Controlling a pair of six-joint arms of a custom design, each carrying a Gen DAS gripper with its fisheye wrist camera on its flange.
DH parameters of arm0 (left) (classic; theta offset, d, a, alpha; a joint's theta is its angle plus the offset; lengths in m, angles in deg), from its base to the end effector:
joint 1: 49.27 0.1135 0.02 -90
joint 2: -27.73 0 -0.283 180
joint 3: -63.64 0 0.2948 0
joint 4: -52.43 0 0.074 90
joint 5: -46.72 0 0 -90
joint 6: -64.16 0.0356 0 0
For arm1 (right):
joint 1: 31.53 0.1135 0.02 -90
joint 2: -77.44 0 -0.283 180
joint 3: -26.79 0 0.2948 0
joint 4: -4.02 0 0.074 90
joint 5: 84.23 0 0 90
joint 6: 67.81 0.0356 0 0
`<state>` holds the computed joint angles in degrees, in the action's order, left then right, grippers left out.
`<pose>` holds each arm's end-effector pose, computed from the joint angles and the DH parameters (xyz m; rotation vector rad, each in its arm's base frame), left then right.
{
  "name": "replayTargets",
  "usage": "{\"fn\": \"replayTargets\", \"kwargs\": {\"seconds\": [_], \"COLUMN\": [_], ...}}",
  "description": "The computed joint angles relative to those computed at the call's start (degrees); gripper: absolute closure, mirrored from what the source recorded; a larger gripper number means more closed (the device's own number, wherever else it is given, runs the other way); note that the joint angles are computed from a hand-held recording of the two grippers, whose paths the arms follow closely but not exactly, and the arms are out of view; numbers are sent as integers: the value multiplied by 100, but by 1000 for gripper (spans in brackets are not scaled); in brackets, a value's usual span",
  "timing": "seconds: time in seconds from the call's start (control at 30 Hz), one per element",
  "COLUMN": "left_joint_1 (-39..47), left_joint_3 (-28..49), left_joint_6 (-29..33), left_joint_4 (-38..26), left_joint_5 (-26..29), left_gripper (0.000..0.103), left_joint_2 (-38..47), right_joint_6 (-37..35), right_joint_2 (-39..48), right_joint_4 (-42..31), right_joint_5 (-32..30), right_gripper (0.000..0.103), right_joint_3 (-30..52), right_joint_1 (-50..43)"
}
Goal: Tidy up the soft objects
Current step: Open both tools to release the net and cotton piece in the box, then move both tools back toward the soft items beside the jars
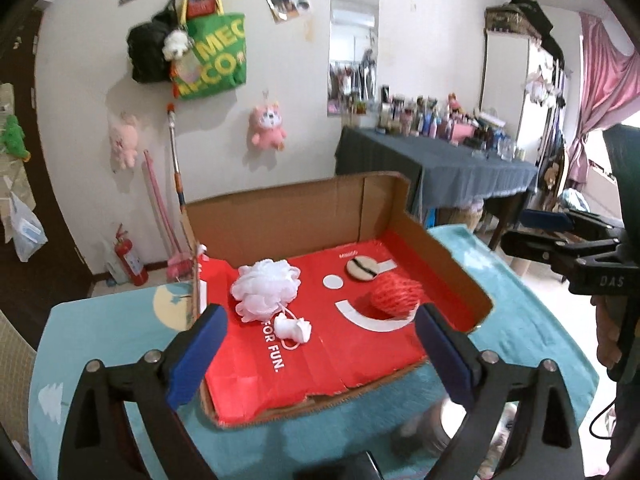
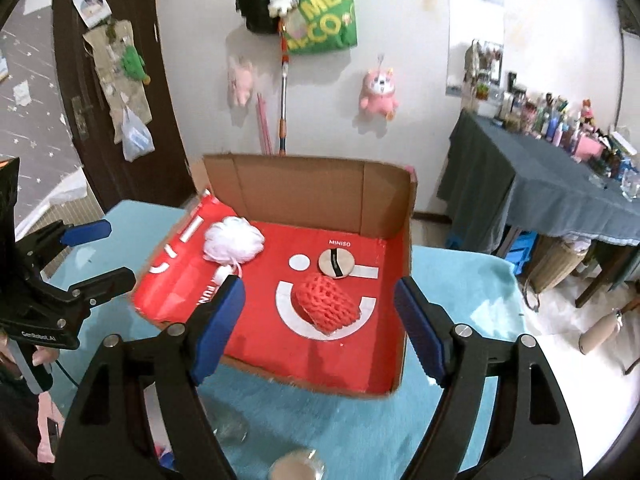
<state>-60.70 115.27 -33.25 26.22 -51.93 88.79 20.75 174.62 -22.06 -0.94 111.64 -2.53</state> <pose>0.2585 -0.0468 0.2492 -0.0082 2.1848 -0.0206 0.3732 0.2117 0.2634 -0.6562 2.1677 0.3895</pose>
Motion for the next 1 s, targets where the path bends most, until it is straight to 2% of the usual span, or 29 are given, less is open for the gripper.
{"fn": "replayTargets", "kwargs": {"seconds": [0.2,0.27,0.4,0.6,0.8,0.9,1.0], "left_joint_1": [-993,-1507,-2718,-4370,-5504,-5801,-6016], "left_joint_3": [-652,-831,-1102,-1437,-1711,-1695,-1567], "left_joint_6": [-343,-453,-782,-1620,-2793,-3395,-3764], "left_joint_4": [-355,-519,-846,-1253,-1703,-2060,-2430], "left_joint_5": [-862,-1378,-2556,-4206,-5446,-5665,-5713], "left_gripper": [0,0,0,0,0,0,0], "left_joint_2": [-1558,-2049,-2755,-3157,-3019,-2850,-2812], "right_joint_6": [101,117,191,367,635,787,861], "right_joint_2": [-1467,-1903,-2827,-3913,-4669,-4898,-5086], "right_joint_4": [590,739,1058,1393,1663,1772,1707], "right_joint_5": [279,348,613,1036,1756,2133,2168], "right_gripper": [19,15,15,14,14,13,13], "right_joint_3": [-1407,-1827,-2735,-3840,-4711,-5025,-5177], "right_joint_1": [168,238,498,936,1449,1605,1602]}}
